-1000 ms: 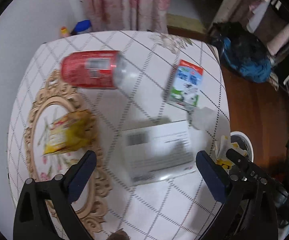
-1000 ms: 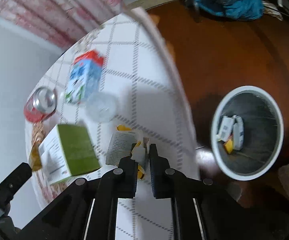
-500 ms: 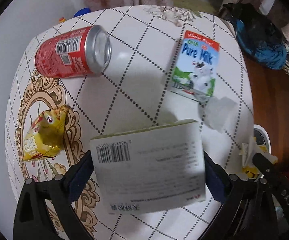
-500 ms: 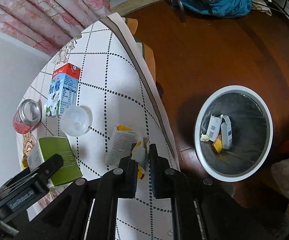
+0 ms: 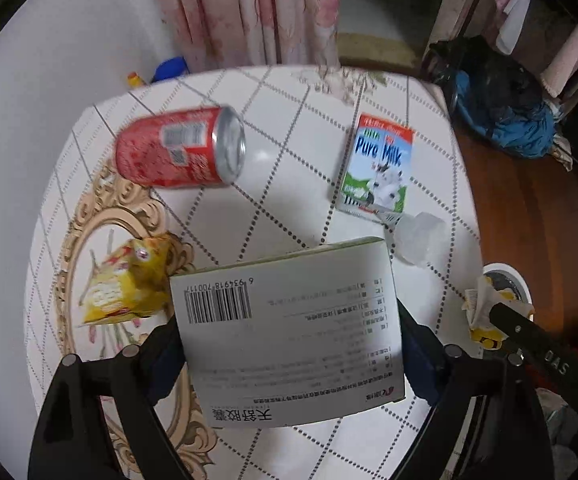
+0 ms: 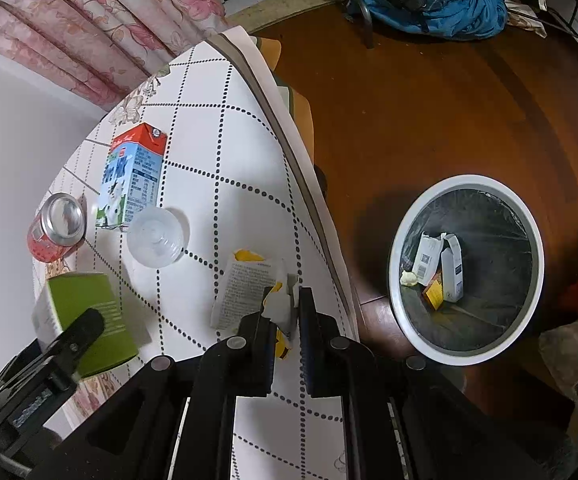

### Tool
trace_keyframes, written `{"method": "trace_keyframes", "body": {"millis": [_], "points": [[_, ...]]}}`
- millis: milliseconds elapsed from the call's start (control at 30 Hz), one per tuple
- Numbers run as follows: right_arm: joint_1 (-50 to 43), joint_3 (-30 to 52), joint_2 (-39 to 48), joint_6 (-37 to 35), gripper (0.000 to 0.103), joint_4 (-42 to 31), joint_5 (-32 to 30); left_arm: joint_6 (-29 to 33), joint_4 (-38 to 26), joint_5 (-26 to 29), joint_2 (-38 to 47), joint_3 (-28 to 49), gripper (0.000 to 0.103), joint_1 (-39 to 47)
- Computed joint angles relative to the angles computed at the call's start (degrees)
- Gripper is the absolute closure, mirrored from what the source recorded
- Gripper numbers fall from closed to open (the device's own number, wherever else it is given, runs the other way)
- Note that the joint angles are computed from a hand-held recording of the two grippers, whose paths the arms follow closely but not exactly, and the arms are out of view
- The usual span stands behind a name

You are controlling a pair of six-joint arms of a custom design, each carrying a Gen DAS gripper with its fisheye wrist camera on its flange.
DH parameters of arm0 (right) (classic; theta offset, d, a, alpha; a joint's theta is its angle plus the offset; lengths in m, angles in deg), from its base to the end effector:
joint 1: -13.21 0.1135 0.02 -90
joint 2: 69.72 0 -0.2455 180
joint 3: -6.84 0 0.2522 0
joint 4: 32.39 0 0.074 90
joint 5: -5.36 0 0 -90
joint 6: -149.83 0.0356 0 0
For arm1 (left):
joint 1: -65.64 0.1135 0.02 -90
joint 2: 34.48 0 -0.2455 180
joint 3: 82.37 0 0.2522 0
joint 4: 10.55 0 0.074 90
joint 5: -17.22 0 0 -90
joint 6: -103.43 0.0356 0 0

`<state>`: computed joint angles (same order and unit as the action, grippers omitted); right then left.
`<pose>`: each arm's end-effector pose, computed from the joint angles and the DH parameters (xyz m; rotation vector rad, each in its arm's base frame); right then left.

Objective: Collect trash
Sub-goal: 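Carry the green box and paper over the bin and release both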

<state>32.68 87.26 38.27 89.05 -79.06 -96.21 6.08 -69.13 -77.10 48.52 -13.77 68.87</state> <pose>0.3266 0.1230 0.1255 0.2089 2.9351 0.4394 0.2658 0.0177 0.1897 -0.2779 2.8271 0.0918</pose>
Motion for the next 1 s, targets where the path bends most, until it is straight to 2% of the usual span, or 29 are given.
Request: {"method": "trace_keyframes", "body": {"millis": [300,533,767,1000], "points": [[-2.74,-6.08,-12.08,-2.11,0.093,-0.97,-1.40,-2.24,-5.28,-1.97,-10.84,2.95,0.013,-5.63],[-10.18,-8.27,-25.15,-8.57,0.093,-7.75,-2.36,-7.37,-9.05,-4.31,-14.18,8.71,0.013,-16.48],[-24.09,-6.37,-32.65,-20.56,0.093,-17.20,-4.20,-14.61,-8.55,-5.58,-7.99,15.70,0.013,-30.75],[-38.51,-4.89,-28.08,-30.80,0.093,-19.32,-5.78,-17.75,-3.40,-3.09,4.11,19.58,0.013,-38.52]]}}
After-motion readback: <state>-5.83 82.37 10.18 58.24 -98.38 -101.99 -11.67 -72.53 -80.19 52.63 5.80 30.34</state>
